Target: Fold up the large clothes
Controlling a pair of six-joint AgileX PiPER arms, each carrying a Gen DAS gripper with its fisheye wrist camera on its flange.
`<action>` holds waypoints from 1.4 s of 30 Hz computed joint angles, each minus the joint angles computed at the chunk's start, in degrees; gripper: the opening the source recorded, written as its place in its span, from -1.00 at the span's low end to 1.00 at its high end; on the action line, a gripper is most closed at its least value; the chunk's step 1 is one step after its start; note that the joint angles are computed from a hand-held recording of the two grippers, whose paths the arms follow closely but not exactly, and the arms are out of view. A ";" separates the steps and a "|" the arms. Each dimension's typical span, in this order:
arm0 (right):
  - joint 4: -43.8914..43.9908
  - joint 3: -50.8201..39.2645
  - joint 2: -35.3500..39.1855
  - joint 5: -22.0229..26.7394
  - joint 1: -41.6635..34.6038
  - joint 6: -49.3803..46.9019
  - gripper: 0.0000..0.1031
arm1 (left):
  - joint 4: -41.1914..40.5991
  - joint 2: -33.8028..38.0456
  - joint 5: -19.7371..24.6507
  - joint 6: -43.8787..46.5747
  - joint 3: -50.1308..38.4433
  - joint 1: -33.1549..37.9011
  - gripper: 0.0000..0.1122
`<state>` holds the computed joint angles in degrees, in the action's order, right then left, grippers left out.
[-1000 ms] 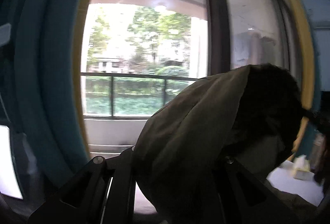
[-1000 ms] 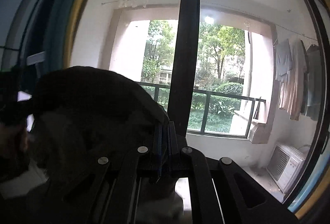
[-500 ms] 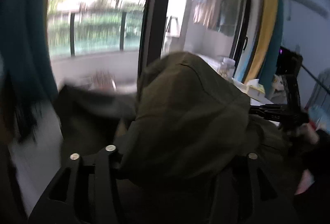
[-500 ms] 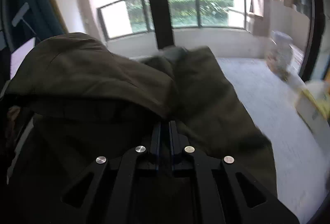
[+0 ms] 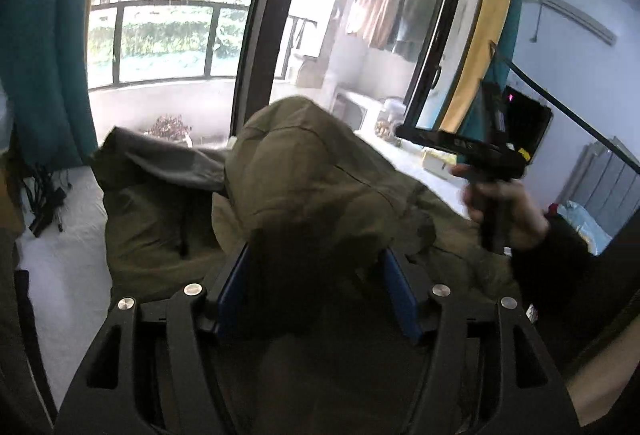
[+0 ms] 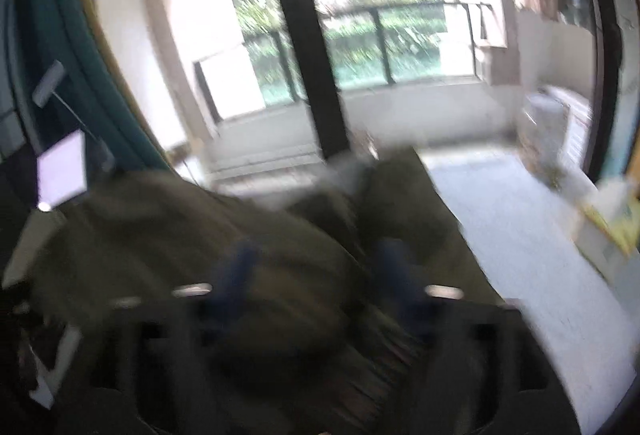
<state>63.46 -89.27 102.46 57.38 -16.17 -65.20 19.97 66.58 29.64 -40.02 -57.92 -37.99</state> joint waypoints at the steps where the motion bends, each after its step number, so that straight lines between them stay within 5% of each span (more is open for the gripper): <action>1: 0.72 -0.86 0.19 -0.21 1.96 -0.32 0.91 | 1.20 -0.80 -0.57 -1.56 0.78 0.04 0.20; 5: 0.22 -3.83 2.13 1.07 8.83 -1.46 0.91 | 3.49 -4.35 -4.00 -6.46 4.20 2.42 0.20; 8: -8.56 -4.72 3.84 1.62 13.98 -0.32 0.89 | 6.62 -5.96 -4.53 -10.01 5.34 4.20 0.20; 9: -9.82 -2.07 2.99 -0.05 14.85 -2.67 0.65 | 7.33 -5.67 -3.84 -10.13 4.76 4.64 0.20; 11: -13.85 1.81 1.86 -2.51 15.77 -4.35 -0.21 | 11.74 -4.30 -1.89 -13.47 3.72 5.42 0.20; 12: -15.27 2.80 2.05 -2.82 15.40 -4.08 -0.82 | 11.12 -3.14 -1.22 -12.61 2.55 6.49 0.20; 13: -14.56 3.63 2.26 -1.91 14.11 -4.91 -0.88 | 10.16 -1.65 -0.97 -11.56 1.53 7.78 0.20; 20: -11.56 8.43 -0.86 -0.43 3.54 -11.08 -0.93 | -3.28 17.46 -0.12 7.14 -14.09 14.85 0.20; 25: -11.53 7.94 -0.57 0.23 -2.72 -12.29 -0.93 | -13.41 32.40 7.82 17.19 -29.50 16.63 0.20; 28: -8.98 7.60 0.62 2.70 -6.17 -14.47 -0.93 | -12.21 38.01 11.35 18.34 -34.46 15.58 0.19; 31: -5.95 9.22 -0.44 4.93 -8.55 -18.25 -0.93 | -11.58 39.07 10.88 20.03 -35.27 16.29 -0.68; 33: -4.10 11.21 -1.95 4.76 -8.51 -20.65 -0.93 | -15.52 37.55 8.77 23.18 -35.22 18.60 -0.79; 38: 1.76 13.74 -4.35 9.31 -8.65 -26.44 -0.92 | -10.98 38.31 9.92 21.10 -43.59 22.01 -0.86; 42: 2.96 16.31 -6.76 9.18 -6.44 -29.40 -0.92 | -20.03 42.81 11.84 25.46 -53.22 26.55 -0.85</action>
